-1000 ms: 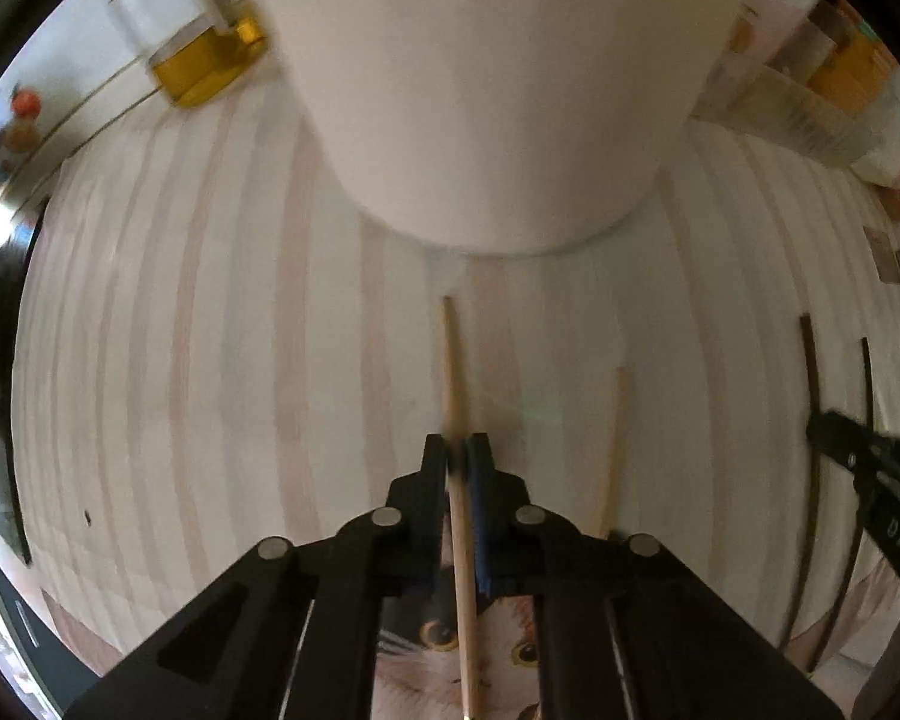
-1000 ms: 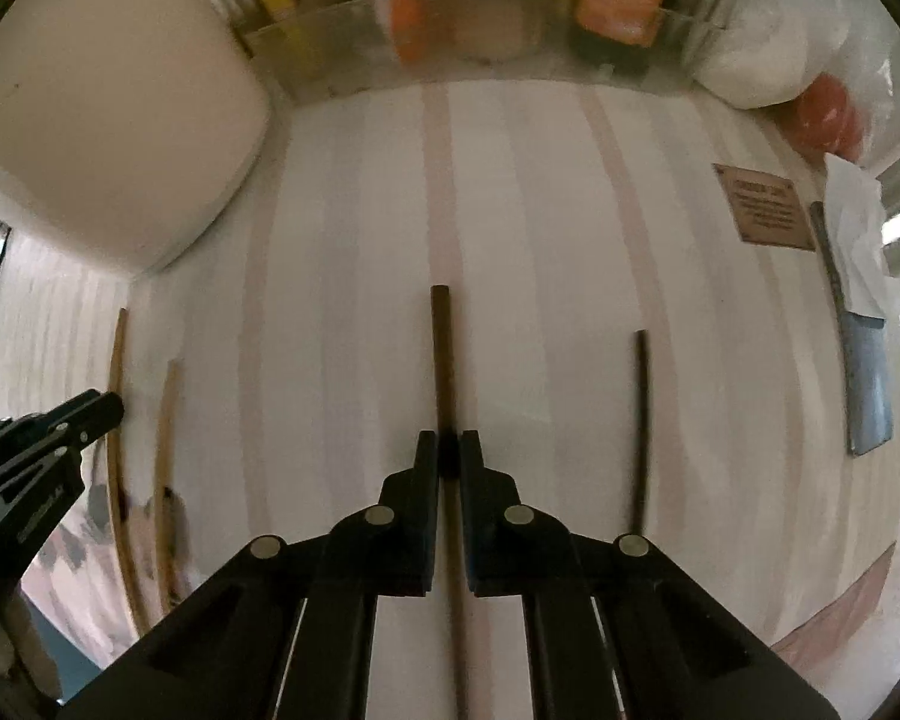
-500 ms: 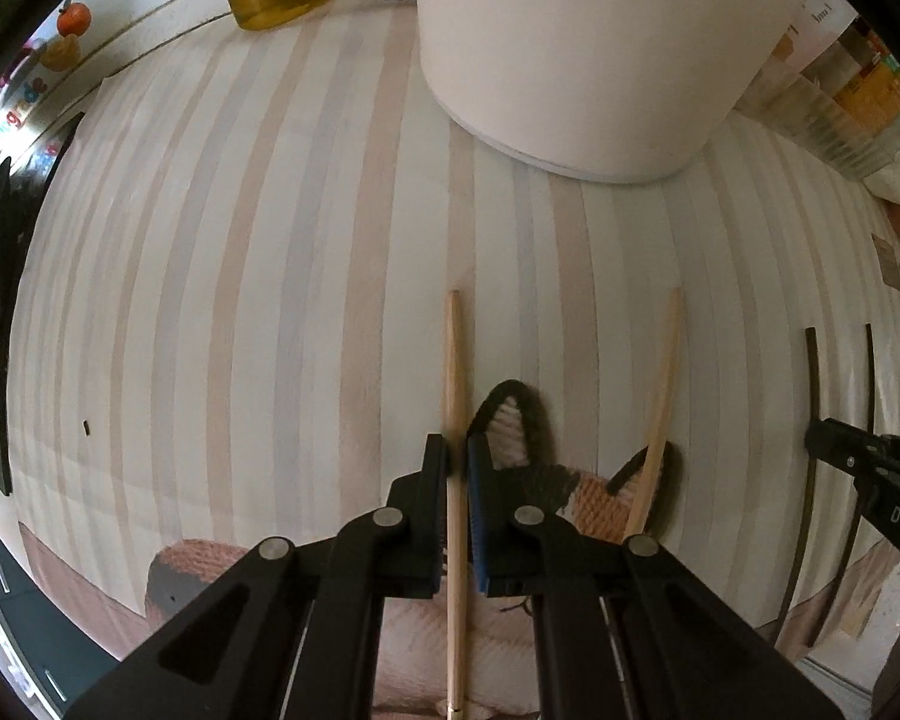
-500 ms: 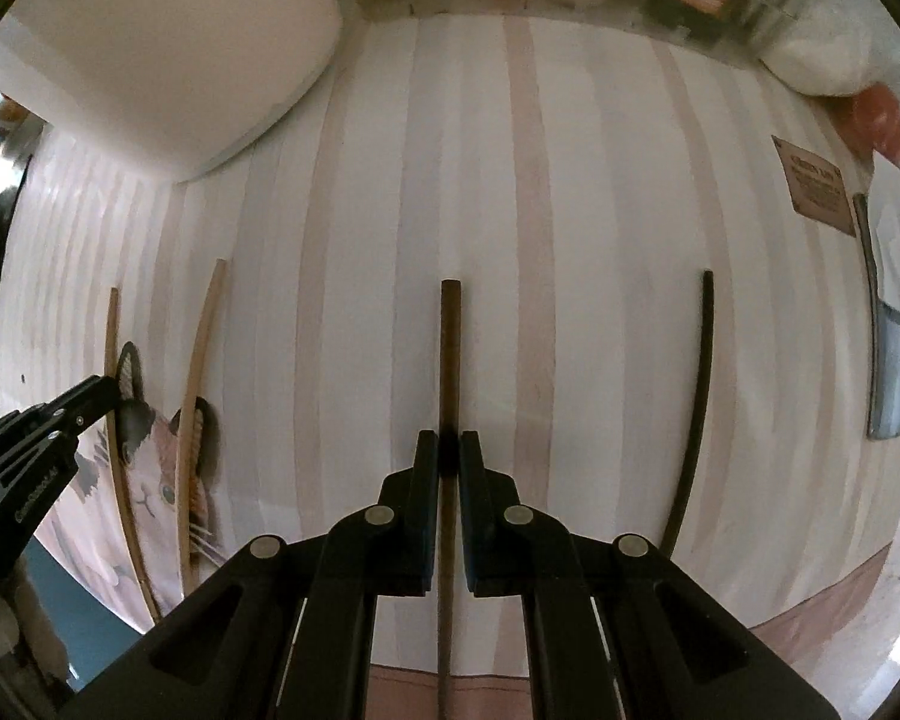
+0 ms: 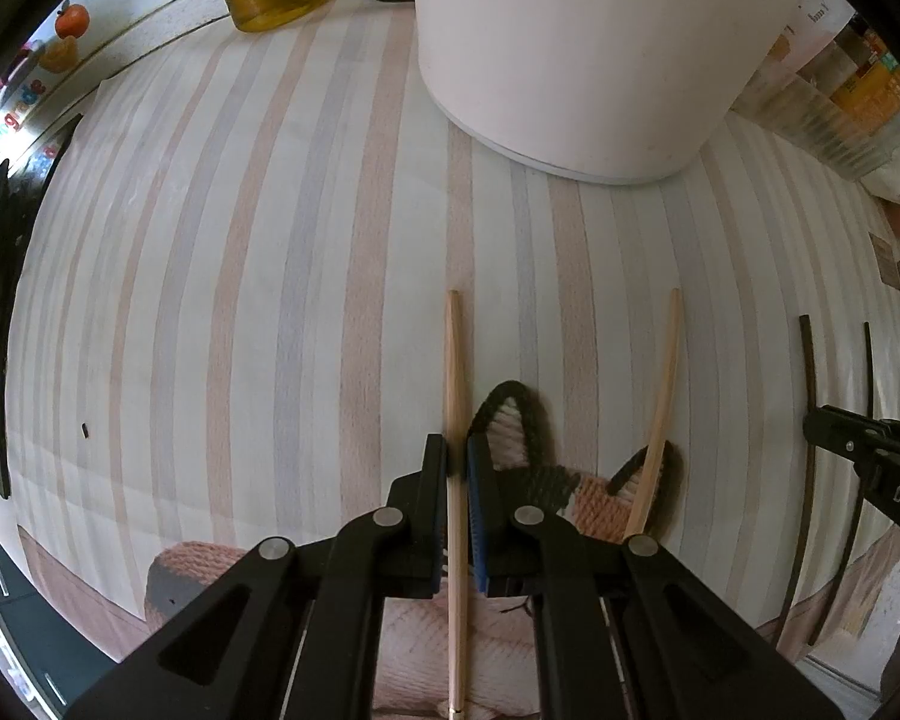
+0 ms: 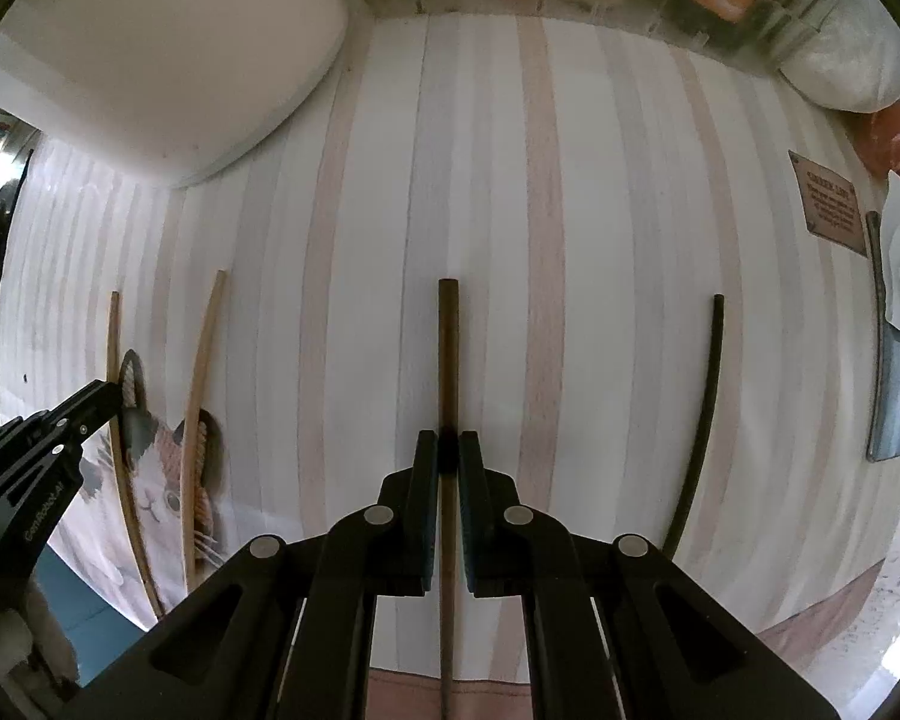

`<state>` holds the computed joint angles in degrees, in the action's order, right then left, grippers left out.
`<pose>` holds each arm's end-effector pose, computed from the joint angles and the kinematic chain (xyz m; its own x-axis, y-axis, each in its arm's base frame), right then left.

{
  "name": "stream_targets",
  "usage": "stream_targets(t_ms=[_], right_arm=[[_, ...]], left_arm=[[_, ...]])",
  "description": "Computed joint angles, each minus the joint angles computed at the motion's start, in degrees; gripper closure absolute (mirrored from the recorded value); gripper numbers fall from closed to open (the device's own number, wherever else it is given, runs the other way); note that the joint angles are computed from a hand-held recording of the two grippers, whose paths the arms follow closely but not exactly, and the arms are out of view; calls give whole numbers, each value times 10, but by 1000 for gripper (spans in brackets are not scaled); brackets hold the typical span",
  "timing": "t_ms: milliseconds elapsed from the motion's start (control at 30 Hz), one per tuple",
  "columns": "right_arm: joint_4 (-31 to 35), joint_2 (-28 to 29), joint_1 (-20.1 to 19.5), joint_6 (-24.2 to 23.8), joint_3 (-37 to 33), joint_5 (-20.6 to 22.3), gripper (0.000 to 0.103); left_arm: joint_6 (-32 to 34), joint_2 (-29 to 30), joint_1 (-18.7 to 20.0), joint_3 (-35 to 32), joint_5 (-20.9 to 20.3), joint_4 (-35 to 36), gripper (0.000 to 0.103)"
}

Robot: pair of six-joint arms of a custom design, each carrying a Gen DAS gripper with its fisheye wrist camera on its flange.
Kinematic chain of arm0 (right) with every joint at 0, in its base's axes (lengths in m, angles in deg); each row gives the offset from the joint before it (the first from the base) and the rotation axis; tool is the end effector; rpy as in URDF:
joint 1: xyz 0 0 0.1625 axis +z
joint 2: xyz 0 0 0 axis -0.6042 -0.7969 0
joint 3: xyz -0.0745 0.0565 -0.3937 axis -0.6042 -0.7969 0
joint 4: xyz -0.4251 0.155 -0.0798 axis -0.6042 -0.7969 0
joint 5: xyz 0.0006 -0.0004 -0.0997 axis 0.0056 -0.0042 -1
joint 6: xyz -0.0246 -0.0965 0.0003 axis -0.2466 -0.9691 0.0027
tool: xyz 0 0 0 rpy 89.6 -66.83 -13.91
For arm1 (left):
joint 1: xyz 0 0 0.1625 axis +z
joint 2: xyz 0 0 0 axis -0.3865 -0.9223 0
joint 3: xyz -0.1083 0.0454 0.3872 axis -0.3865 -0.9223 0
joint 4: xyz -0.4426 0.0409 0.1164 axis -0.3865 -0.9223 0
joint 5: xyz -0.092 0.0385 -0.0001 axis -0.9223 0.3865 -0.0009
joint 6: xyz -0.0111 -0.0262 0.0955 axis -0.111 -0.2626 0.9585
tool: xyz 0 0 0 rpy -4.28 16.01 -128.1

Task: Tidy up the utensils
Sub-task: 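Lift both held chopsticks and carry them up to the pink holder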

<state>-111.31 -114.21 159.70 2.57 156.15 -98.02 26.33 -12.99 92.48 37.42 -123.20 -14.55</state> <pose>0.4195 -0.5050 -0.0547 -0.6920 0.5141 0.5068 0.4033 0.8576 -0.3193 -0.0038 -0.5814 0.4046 -0.5954 0.5465 -0.5889 0.4700 0.8314 0.2964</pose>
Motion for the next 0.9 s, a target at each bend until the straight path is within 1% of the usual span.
stream_targets(t_ms=[67, 133, 233, 300, 333, 400, 433, 533, 600, 733, 900], right_arm=[[10, -2, 0, 0, 0, -7, 96], [19, 8, 6, 8, -11, -10, 96], [19, 9, 7, 10, -12, -20, 96], [4, 7, 9, 13, -5, -31, 97], [-3, 18, 16, 21, -9, -33, 97], [-43, 13, 19, 24, 9, -40, 97], [-53, 7, 23, 27, 17, -44, 97], [-81, -3, 36, 24, 26, -68, 97], [-100, -10, 47, 25, 28, -91, 97], [-116, -17, 65, 17, 21, -127, 97], [-138, -33, 92, -1, 15, -188, 97]], left_arm=[[0, -1, -1, 2, 1, -1, 98], [1, -1, -1, 4, 2, -4, 98], [1, -1, -2, 7, 5, -11, 99], [2, -2, -3, 6, 0, -14, 99], [4, -5, -4, 6, -3, -16, 99], [13, -11, -10, -1, -15, -19, 99], [16, -14, -13, -5, -22, -20, 99], [26, -26, -26, -16, -44, -25, 99], [27, -34, -34, -24, -60, -22, 99], [31, -49, -51, -36, -83, -23, 99], [40, -59, -73, -57, -109, -33, 99]])
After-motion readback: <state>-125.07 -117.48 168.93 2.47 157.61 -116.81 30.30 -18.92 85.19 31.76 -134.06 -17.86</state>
